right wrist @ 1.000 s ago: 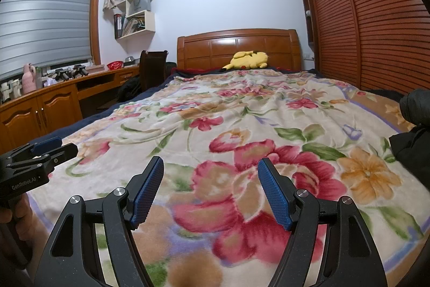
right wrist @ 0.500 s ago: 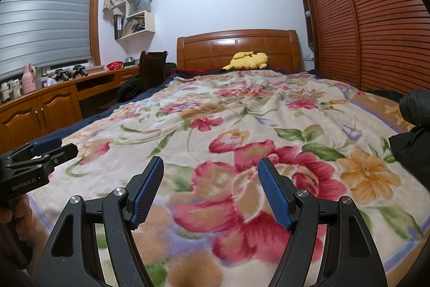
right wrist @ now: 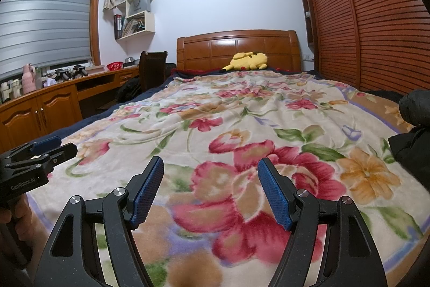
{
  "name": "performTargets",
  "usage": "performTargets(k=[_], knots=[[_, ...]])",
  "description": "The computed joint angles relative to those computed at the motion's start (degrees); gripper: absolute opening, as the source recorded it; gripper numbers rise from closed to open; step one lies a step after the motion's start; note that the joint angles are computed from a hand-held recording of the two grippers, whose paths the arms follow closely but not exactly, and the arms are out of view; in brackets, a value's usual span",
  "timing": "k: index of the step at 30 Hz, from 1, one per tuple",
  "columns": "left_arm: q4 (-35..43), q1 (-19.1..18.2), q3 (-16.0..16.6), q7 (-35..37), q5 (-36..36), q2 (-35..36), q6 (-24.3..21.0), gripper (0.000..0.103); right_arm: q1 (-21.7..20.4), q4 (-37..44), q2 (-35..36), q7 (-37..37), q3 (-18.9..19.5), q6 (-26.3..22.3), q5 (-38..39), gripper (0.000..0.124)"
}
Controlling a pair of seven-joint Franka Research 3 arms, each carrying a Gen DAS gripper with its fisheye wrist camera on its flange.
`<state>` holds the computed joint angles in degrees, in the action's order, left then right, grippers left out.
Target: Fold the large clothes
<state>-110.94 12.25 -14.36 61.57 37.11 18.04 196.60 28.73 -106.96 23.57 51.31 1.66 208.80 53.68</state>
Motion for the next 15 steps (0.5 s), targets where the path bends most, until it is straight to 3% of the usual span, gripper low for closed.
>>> performTargets(k=[15], knots=[[-0.1, -0.5, 0.6, 0.1, -0.2, 0.0, 0.2, 0.064, -0.1, -0.2, 0.0, 0.5, 0.0, 0.0, -0.5, 0.075]])
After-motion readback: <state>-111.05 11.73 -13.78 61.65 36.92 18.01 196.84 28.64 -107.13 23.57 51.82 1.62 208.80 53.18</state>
